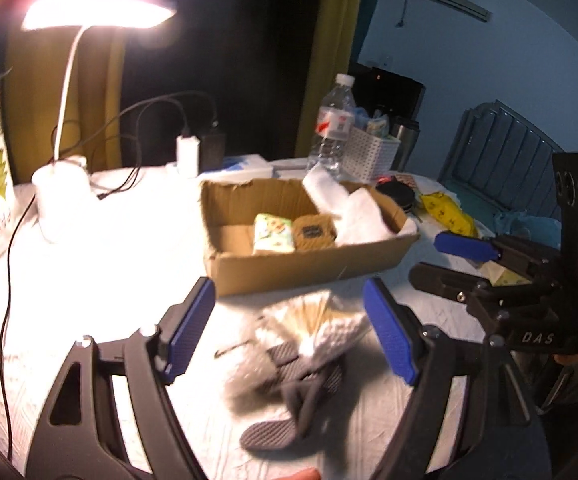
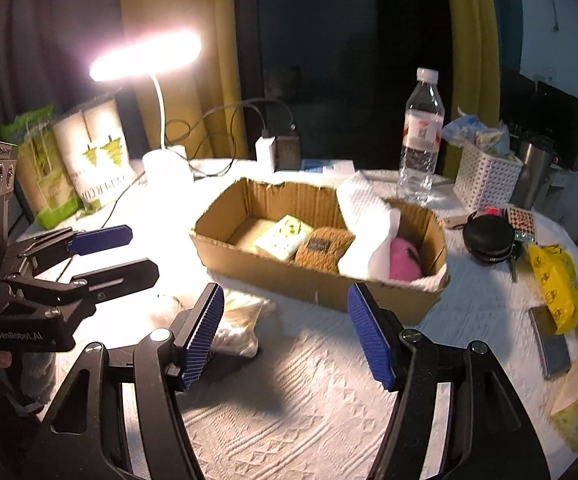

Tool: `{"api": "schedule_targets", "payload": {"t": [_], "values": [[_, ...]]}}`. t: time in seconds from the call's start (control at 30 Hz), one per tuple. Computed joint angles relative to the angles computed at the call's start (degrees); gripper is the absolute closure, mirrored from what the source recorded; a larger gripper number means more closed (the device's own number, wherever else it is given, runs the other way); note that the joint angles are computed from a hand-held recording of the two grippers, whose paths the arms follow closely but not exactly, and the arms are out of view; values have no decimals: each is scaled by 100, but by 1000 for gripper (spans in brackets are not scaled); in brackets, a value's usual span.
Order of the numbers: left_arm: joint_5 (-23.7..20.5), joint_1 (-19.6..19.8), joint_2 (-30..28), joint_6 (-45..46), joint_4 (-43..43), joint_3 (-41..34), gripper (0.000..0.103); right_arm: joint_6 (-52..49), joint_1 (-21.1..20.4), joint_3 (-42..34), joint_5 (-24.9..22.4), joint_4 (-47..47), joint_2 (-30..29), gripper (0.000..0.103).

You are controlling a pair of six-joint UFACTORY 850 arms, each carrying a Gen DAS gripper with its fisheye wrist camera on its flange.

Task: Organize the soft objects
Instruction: 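Withdraw both grippers from the box toward the bagged items on the table, then grasp the cotton swab bag with the right gripper while the left grasps the bubble-wrap bundle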

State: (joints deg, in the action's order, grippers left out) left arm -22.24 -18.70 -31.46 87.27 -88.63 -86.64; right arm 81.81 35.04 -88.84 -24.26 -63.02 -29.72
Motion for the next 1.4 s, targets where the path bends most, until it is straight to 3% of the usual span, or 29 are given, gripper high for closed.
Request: {"api": "schedule_targets", "payload": {"t": [0.3, 0.6, 0.93, 1.2, 1.23, 1.3, 1.4], "values": [[325, 150, -44, 534, -423, 290, 25, -227, 46, -173, -112, 412, -284, 35], [169, 249, -204, -91, 218, 216, 25, -739, 68, -446, -117, 1047, -653, 35], [109, 220, -483, -1341, 1452, -107, 25, -1651, -15, -788, 286, 1951, -919, 35], [150, 162, -727, -2714, 2765, -454, 25, -2991, -143, -1168, 474, 3475, -1233, 35], [167, 145, -736, -2785, 2861, -477, 25, -3247, -171, -1166, 543, 3779, -1246, 36], [172, 115, -750, -2891, 3010, -516, 25, -3762, -208, -1143, 681, 4301, -1254, 54], [180, 81, -763, -2997, 3122, -570, 25, -3695, -172, -1107, 716, 4092, -1233, 61]]}}
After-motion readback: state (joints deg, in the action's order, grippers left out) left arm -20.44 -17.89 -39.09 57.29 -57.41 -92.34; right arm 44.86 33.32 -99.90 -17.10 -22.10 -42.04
